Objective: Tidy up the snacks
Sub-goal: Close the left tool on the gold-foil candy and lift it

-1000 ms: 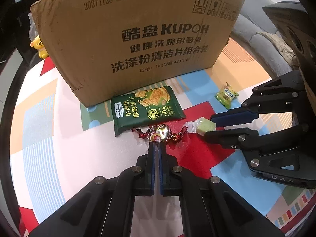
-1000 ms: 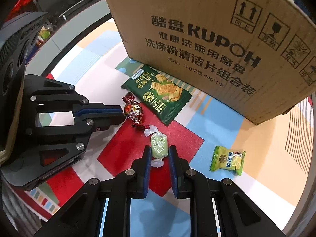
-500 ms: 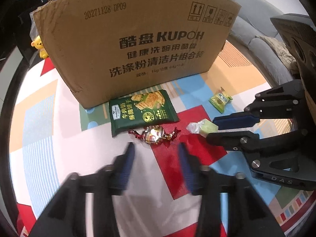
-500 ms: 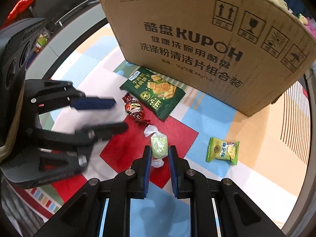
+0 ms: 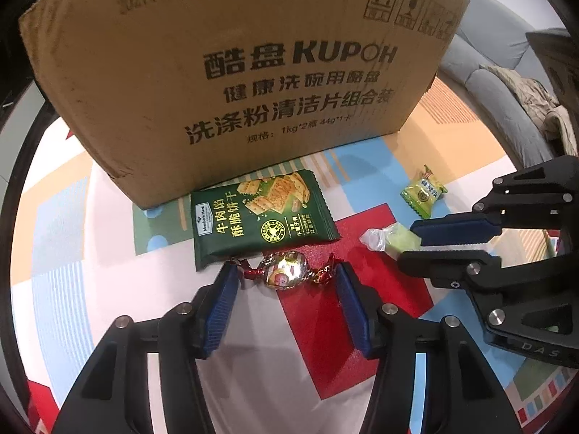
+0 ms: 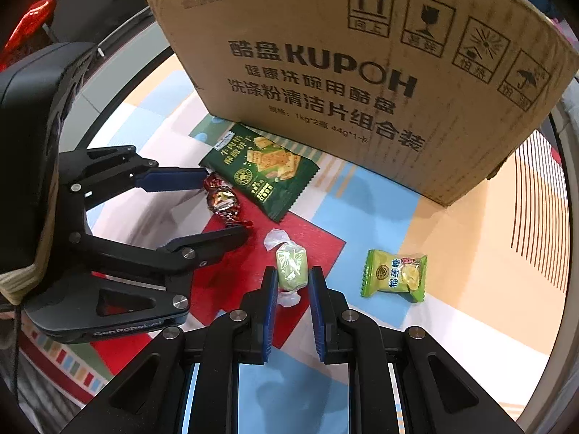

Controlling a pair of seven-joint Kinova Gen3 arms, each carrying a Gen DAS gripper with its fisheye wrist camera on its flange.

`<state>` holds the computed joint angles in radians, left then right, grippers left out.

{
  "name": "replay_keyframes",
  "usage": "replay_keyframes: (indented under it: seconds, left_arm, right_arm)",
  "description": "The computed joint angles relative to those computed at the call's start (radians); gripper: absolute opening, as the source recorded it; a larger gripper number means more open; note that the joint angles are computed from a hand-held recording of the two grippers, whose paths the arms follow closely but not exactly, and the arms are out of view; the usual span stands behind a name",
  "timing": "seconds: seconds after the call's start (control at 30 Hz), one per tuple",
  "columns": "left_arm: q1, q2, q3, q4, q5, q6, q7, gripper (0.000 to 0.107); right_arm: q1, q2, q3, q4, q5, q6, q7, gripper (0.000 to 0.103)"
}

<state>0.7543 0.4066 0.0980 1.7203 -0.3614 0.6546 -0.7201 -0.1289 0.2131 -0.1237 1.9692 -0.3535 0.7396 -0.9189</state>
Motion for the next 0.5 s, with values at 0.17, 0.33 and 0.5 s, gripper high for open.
replay_keyframes:
  seconds: [0.17, 0.33, 0.5]
  left_arm:
    - [0.020, 0.010, -0.012, -0.011, -0.022, 0.001, 0.034, 0.037]
    - [0.032, -0.005, -0.018, 0.014, -0.036, -0.013, 0.063, 0.036]
    - [0.043, -0.028, -0.017, 0.036, -0.056, -0.017, 0.100, 0.036]
  right_arm:
    - [0.001, 0.009, -0.001, -0.004, -0.001, -0.003, -0.002, 0.019]
    - [-0.008, 0.004, -0.006, 0.006, -0.004, -0.015, -0.013, 0.019]
    - [-0.012, -0.008, -0.007, 0.013, -0.006, -0.014, -0.018, 0.019]
